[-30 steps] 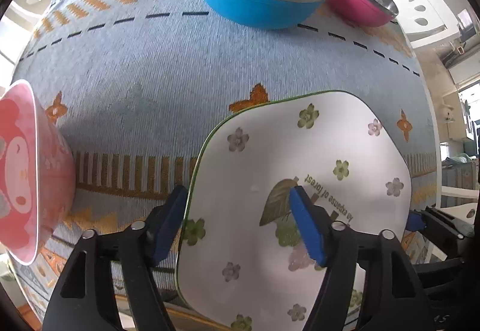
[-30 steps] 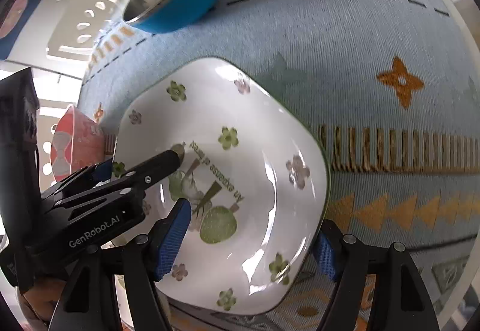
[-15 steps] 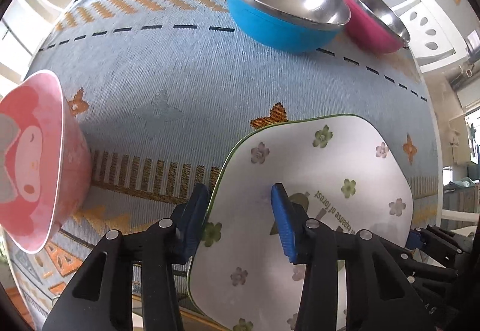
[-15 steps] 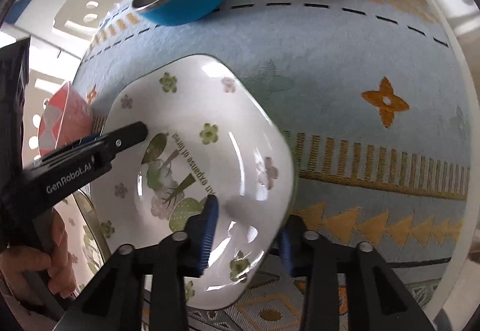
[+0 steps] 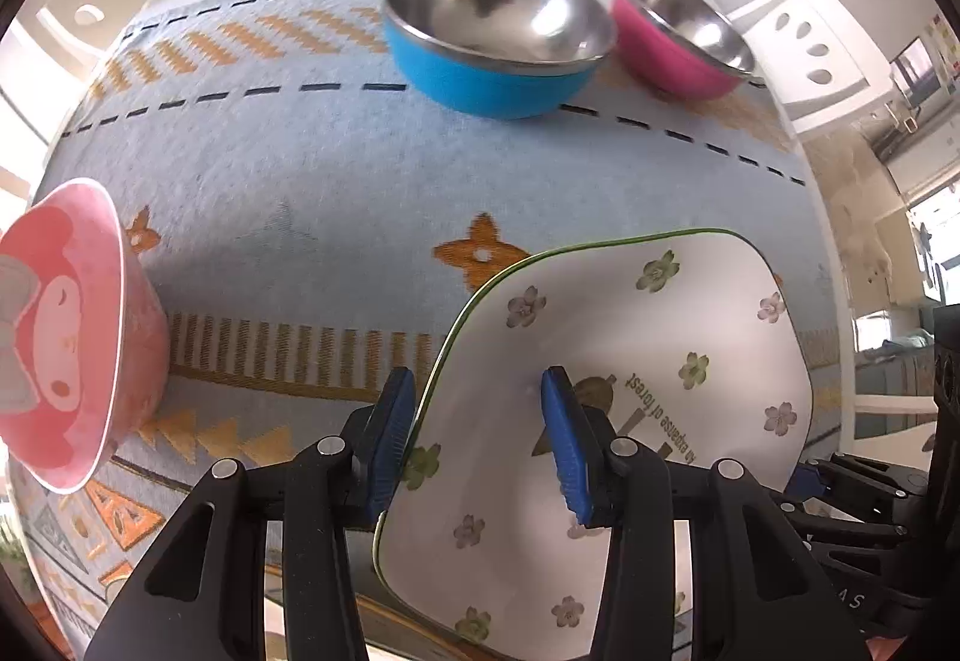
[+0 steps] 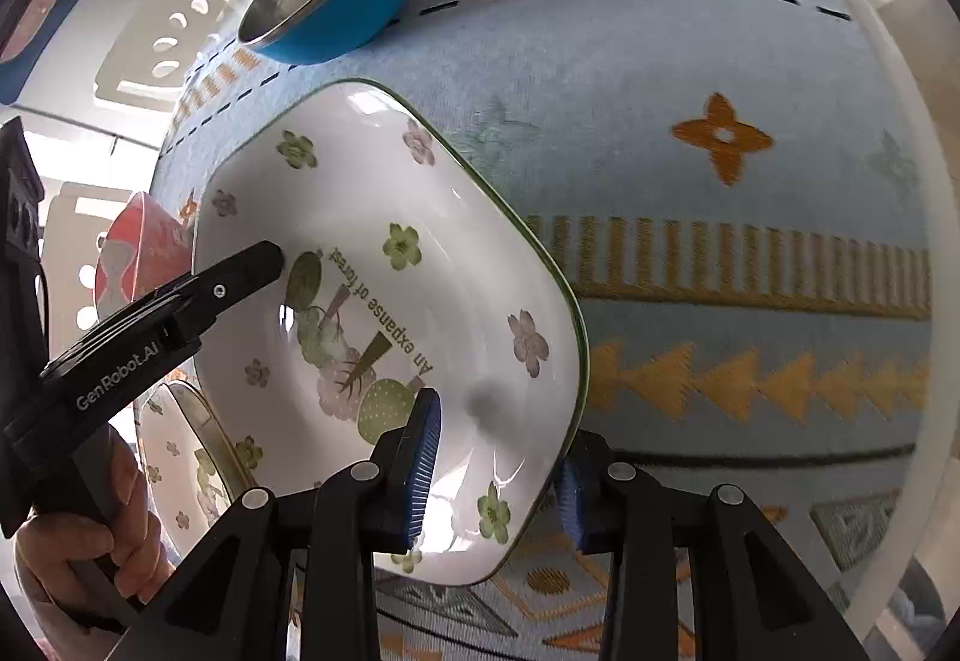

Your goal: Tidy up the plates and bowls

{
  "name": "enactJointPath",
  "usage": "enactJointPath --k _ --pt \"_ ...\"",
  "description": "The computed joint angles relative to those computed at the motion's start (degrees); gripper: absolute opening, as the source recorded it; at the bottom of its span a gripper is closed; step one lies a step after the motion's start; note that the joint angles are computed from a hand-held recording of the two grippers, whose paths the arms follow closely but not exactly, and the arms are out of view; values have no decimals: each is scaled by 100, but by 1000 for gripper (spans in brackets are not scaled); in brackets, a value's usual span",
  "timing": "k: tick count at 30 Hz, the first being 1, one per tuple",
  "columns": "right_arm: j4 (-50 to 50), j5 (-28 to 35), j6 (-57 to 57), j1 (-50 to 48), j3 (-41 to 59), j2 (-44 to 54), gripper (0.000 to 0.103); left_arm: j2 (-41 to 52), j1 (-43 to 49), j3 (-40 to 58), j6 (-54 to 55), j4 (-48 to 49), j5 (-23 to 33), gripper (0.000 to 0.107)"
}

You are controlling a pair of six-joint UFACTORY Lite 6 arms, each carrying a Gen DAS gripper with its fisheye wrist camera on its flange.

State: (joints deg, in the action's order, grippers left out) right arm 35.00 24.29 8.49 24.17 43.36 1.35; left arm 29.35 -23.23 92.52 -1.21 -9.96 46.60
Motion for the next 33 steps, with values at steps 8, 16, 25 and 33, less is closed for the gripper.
enactJointPath --k 8,16,25,33 --pt "-1334 298 1629 294 -89 -787 35 -522 -11 -409 132 -214 5 40" --pt "-2540 650 3433 1179 147 -1283 35 -1583 464 -1085 538 -430 30 40" --pt "-3823 747 5566 2734 1294 -407 35 -2867 1666 -2194 1434 -836 330 40" --pt "-4276 644 6625 3587 2154 550 35 -3649 2931 -3096 2429 -1161 653 40"
